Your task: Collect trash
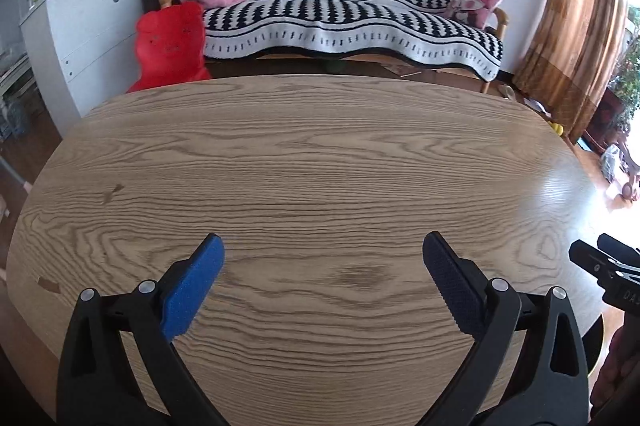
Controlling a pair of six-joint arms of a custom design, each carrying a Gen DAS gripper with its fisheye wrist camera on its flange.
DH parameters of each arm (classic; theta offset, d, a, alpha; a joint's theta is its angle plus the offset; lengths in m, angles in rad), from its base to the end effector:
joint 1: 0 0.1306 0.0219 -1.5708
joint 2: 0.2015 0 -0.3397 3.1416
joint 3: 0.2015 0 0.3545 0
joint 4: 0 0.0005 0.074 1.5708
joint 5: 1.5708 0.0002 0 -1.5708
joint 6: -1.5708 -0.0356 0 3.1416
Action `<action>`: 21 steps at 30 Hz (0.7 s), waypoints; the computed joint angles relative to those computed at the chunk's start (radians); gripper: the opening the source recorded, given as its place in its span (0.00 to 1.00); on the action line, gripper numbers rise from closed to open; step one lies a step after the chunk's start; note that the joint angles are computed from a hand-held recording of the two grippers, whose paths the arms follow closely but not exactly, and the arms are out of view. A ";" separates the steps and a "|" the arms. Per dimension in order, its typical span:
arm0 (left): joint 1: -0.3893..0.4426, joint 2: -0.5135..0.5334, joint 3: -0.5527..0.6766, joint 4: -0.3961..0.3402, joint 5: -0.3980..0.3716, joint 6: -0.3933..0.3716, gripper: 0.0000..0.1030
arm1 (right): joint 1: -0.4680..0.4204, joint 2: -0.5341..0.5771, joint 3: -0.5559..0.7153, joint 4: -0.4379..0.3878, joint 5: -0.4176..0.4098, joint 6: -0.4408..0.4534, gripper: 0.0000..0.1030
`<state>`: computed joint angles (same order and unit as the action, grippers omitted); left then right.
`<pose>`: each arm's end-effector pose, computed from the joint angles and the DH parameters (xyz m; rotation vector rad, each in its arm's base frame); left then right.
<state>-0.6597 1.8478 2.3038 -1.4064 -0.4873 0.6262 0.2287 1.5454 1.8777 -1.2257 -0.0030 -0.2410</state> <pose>0.4506 -0.3291 0.5023 -0.1488 2.3685 0.0160 0.4725 0.1096 0.4952 0.0139 2.4756 0.2065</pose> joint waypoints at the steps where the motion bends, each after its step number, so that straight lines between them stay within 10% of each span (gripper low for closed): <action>1: 0.008 -0.002 -0.004 0.002 0.006 -0.003 0.94 | 0.004 0.007 0.004 0.001 0.001 -0.002 0.92; 21: 0.006 -0.002 -0.002 0.004 0.000 -0.008 0.94 | 0.005 0.004 -0.014 0.004 0.001 0.003 0.92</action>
